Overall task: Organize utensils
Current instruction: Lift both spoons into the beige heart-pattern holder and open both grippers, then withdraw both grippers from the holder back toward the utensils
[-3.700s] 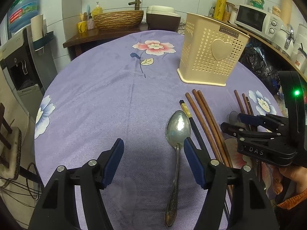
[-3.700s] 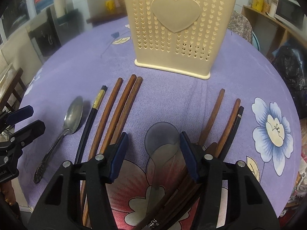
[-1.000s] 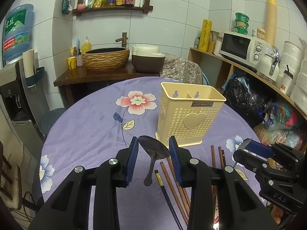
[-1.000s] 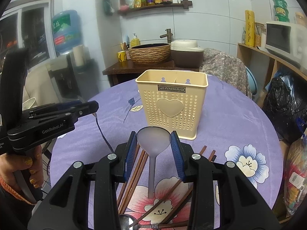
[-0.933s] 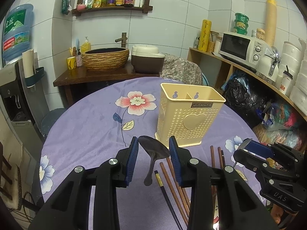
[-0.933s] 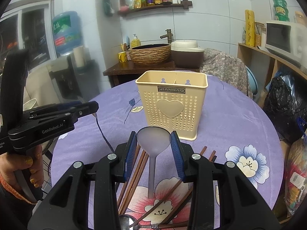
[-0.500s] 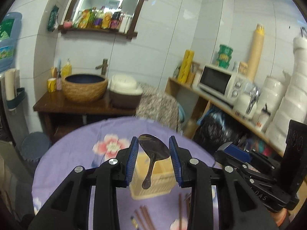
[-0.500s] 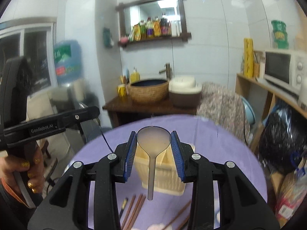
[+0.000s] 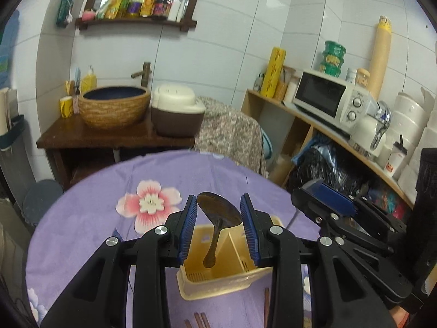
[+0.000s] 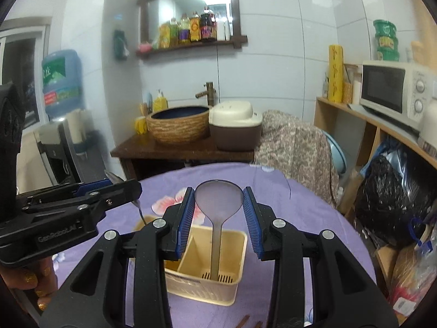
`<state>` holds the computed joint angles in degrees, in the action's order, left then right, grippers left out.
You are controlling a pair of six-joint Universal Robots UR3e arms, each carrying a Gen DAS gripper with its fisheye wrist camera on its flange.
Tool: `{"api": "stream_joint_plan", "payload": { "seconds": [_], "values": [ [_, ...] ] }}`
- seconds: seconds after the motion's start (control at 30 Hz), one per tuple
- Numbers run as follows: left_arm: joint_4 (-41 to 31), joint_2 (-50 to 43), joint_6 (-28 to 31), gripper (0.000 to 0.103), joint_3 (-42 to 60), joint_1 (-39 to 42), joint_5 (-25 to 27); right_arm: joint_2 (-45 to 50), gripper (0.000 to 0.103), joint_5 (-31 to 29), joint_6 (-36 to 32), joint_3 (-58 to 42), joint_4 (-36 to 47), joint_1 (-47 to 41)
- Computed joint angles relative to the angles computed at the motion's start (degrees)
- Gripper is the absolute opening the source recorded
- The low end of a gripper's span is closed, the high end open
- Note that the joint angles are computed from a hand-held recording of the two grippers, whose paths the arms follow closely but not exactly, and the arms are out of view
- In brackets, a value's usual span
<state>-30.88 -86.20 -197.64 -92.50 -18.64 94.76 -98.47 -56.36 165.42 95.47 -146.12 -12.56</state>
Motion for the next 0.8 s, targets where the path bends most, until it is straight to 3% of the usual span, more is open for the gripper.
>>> {"api": "stream_joint_plan", "payload": {
  "seconds": [0.4, 0.5, 0.63, 0.73, 0.8],
  "values": [
    [2.5, -1.0, -0.1, 0.034, -6.8, 1.7, -1.7, 1.8, 0.037, -5.1, -2.3, 6.4, -4.4, 3.0],
    [2.7, -1.9, 0.3, 0.034, -6.2, 0.1, 0.6, 1.6, 0.037, -4.9, -1.9, 7.5, -5.9, 2.7],
    [2.3, -1.1, -0.3, 0.035, -6.6, 0.6, -0.4, 1.2, 0.038, -3.9, -2.4, 8.6, -7.1, 2.1],
    [3.2, 0.5, 0.1, 0.044, -8.0, 0.7, -1.2, 0.7, 0.063, -4.2, -1.8, 10.0, -9.4, 1.8],
    [3.8, 1.9, -0.2, 0.058, -9.1, -0.2, 0.9, -0.6, 0.066, -3.0, -1.1, 11.8, -11.2, 0.5]
  ]
}}
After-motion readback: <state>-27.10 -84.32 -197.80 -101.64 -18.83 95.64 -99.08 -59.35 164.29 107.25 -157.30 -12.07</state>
